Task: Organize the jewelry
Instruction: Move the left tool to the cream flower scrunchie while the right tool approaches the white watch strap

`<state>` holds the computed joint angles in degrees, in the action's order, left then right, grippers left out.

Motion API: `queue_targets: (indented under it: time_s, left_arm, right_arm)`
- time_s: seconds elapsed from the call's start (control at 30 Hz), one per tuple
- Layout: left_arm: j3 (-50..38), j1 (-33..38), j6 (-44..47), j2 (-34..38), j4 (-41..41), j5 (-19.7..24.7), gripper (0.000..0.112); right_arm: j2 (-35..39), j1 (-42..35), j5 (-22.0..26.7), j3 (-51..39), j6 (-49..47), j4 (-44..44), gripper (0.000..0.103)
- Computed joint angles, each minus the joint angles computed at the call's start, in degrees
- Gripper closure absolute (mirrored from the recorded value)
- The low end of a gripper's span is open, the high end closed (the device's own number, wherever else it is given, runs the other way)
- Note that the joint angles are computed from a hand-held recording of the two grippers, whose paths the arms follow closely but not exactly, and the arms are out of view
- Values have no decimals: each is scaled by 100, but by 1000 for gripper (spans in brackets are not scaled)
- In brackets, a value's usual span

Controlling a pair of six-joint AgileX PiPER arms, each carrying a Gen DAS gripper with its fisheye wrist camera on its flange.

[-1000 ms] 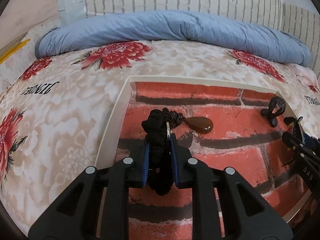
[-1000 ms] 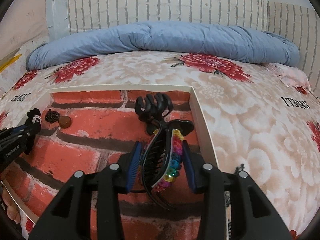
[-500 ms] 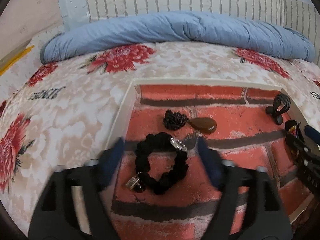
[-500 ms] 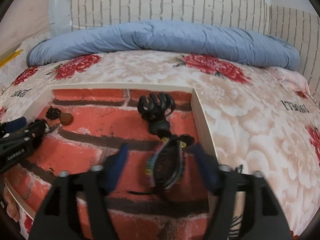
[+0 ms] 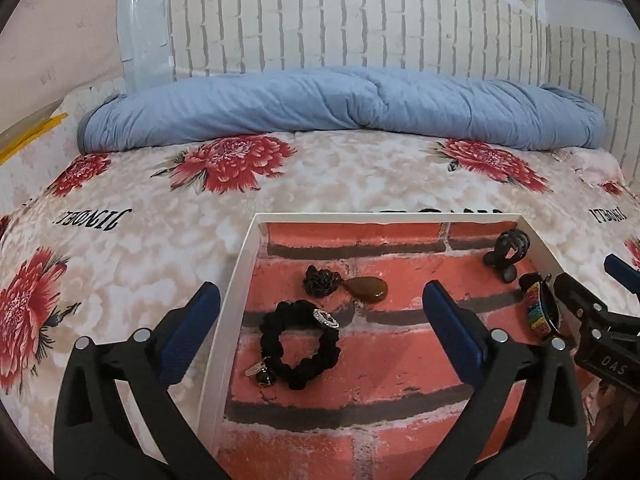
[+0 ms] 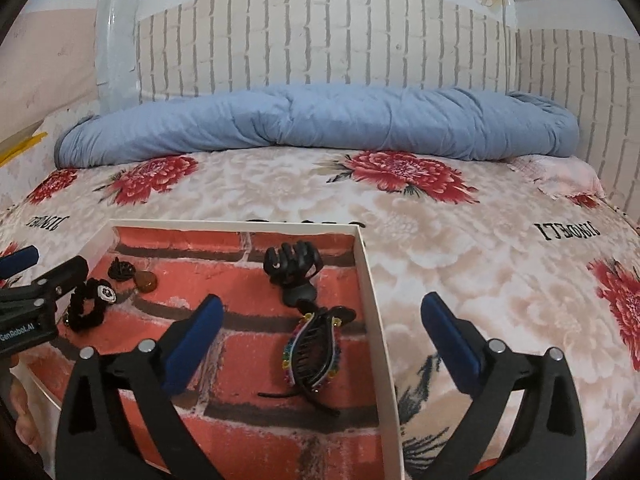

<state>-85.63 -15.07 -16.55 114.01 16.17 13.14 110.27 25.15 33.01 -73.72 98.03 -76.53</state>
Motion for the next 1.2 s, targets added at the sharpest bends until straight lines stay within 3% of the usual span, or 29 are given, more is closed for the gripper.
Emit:
queue_targets:
  time_s: [0.37,0.53,0.67,0.83,1.1,1.2]
  left_arm:
    - [511,-222,-1111,-568,1160,114,14]
    - [1047,-226,230,-1302,-412,328,14]
    - [1676,-355,-413,-1911,285,331,14]
    - [2467,-339,255,-2742,-409,418,14]
    - [4048,-776,-1568,-4213,1789,662,14]
    - [4559,-747,-1515,-4683,1833,708,14]
  right_arm:
    - [-470,305,360,418,-101,-1,6]
    - [-1237,540,655,915,-389,441,6]
    - [-1891,874,973,1498,-323,579,6]
    - [-2544,1520,1769,2077,-293,822,6]
    - [-3186,2956,2938,2911,518,1205,6]
    - [-3165,3629,3287,3160,1044,1392,6]
